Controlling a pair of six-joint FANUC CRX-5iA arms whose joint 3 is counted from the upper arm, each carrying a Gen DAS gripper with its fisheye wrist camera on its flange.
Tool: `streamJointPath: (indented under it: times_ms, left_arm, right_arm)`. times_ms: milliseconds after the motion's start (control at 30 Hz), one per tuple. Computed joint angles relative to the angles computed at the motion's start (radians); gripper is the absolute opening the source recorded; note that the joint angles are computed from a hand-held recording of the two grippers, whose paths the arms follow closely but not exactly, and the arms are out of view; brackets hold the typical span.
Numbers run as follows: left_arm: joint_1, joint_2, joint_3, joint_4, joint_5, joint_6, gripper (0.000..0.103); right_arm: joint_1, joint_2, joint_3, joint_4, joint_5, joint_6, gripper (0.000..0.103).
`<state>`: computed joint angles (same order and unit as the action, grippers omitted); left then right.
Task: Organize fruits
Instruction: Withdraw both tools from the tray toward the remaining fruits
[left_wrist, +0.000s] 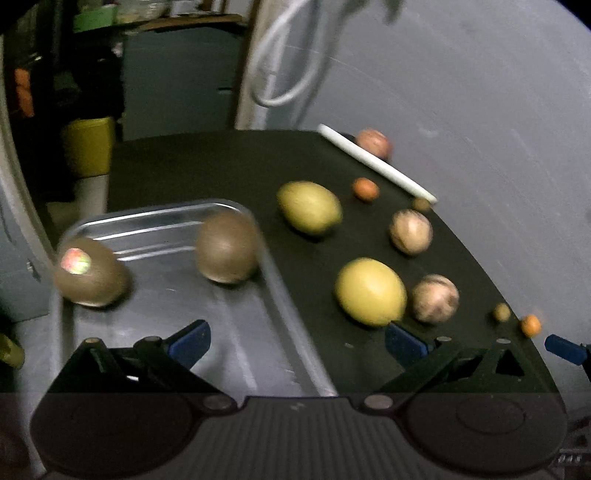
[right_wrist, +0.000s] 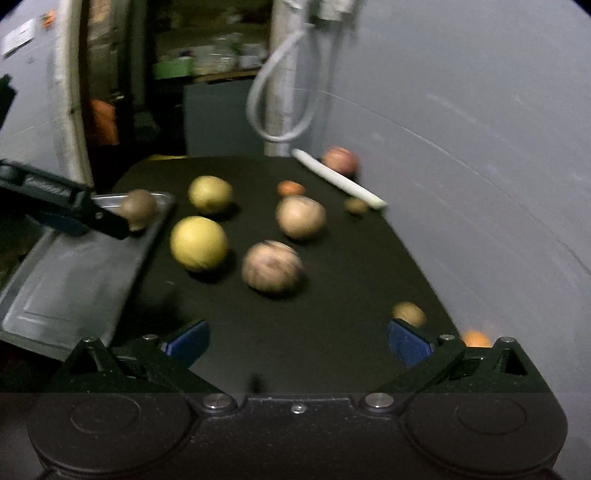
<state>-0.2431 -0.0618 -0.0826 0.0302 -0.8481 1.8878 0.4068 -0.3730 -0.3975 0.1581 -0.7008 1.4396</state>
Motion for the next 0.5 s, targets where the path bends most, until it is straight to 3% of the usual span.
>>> streamJointPath:
  times_ms: [400,500]
  left_arm:
    - [-0.155,0.159,0.195,-0.048,-0.083,-0.052,0.102]
    - [-0.18,0.201,0.244,-0.049,-0.096,-0.073,0.102]
  right_arm:
    - [-0.133,-0.029,-0.073,0.008,0.025,-0.068,0.102]
    - [-0.141,-0.037,-0.109,0.067,0.058,-0.132,0.102]
